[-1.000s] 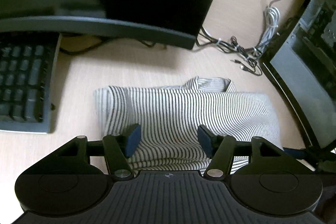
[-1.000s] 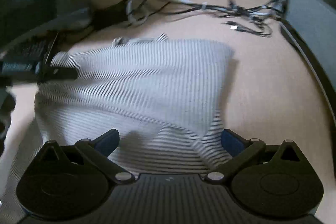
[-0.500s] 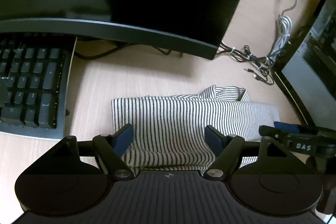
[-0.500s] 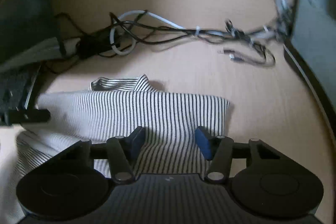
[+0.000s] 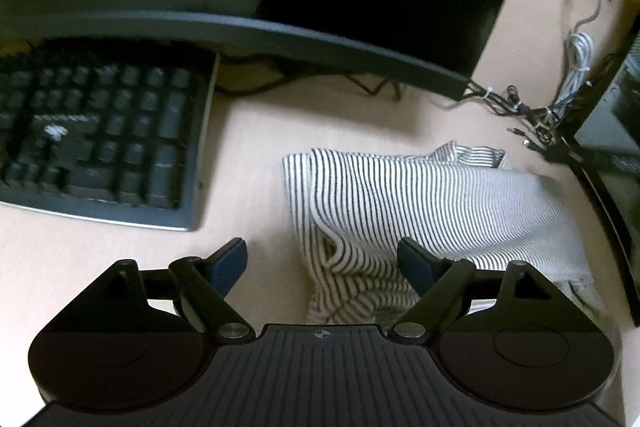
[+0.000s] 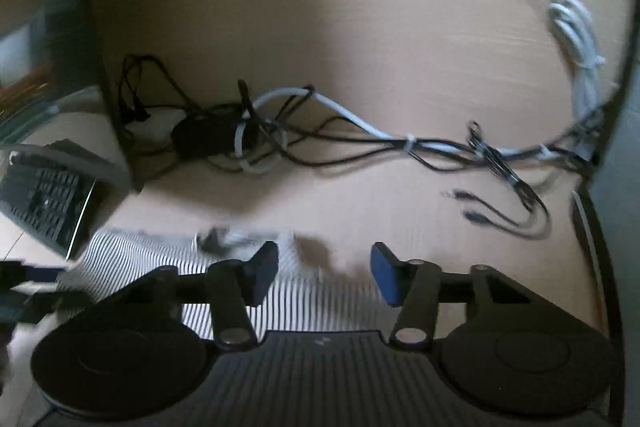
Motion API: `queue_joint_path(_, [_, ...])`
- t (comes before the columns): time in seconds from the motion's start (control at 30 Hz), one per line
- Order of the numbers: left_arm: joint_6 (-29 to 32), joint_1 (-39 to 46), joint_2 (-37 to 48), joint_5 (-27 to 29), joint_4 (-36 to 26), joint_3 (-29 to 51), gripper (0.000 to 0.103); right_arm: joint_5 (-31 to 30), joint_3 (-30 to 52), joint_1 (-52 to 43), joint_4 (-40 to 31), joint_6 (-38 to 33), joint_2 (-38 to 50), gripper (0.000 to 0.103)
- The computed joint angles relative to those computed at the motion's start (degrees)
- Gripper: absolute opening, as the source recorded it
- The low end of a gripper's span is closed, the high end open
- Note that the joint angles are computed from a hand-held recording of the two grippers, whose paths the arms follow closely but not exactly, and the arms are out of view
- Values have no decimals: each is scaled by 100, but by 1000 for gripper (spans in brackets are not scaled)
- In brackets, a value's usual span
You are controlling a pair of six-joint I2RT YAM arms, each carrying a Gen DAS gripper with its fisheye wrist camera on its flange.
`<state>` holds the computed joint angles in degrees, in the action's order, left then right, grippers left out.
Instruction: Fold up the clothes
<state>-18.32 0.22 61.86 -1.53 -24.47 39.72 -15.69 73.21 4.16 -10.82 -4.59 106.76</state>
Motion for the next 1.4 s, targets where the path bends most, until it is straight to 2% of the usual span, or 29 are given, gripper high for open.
queue_joint_path(0.1, [-109,-148,-463,-386,-443,17,92,-102,747,124,-205,106,765,50])
queue_joint_path(0.17, [-243,-83,-774,-405,-723,11,95,-131,1183,205,-368,110,1242,50])
queue_joint_path(0.2, [-324,-26,-911,-359,-845,8,95,-120,1190,228,-319,65,1332,45])
queue_joint_path(0.23, [-407,40,-1040,-299,-963,7,95,-108,1199,252,-271,20,1421,34])
queue_joint_path(0.27, [-487,110,-1168,-235,-1082,8,95,-96,1211,275,-224,-25,1512,27])
queue_joint_path(0.3, [-544,211,-1256,-104,-1140,-7,96,-179,1151,275,-274,-57,1435,10])
queue_joint_path(0.33, [-592,324,-1333,48,-1182,-27,96,-264,1091,275,-326,-90,1357,5])
queue_joint_path(0.37, [-616,441,-1372,226,-1179,-53,96,-348,1032,276,-381,-123,1280,5])
queue_joint_path(0.5, [-524,949,-1502,1114,-1009,-130,96,-885,-6,139,-242,-307,41,5])
queue_joint_path(0.63, [-300,1162,-1554,1835,-764,-64,99,-972,-1448,130,-491,-546,-1780,5])
queue_joint_path(0.83, [-98,531,-1316,1739,-604,295,102,-436,-3389,682,-1032,-583,-3970,5])
queue_joint_path(1.03, [114,-341,-1187,1376,-604,319,102,-30,-4212,1125,-1656,61,-5141,4])
queue_joint_path(1.1, [270,-506,-1122,1315,-718,311,100,61,-4429,1222,-1905,197,-5620,4])
queue_joint_path(1.17, [567,-606,-1050,1280,-972,336,88,35,-4479,1056,-2108,321,-6071,5])
queue_joint_path(1.2, [731,-651,-1026,1219,-1121,339,87,-53,-4428,793,-2344,345,-6405,9])
queue_joint_path(1.27, [1018,-652,-1032,1244,-1398,280,88,-379,-4260,153,-2649,356,-6751,25])
queue_joint_path(1.3, [1158,-650,-1035,1258,-1532,247,89,-587,-4194,-225,-2695,405,-6820,39])
queue_joint_path(1.33, [1325,-628,-1049,1303,-1660,198,90,-800,-4120,-606,-2730,460,-6862,62])
queue_joint_path(1.37, [1517,-567,-1078,1360,-1781,141,91,-832,-4113,-784,-2684,561,-6786,69])
queue_joint_path(1.4, [1656,-547,-1088,1384,-1873,92,91,-857,-4103,-954,-2633,666,-6702,71])
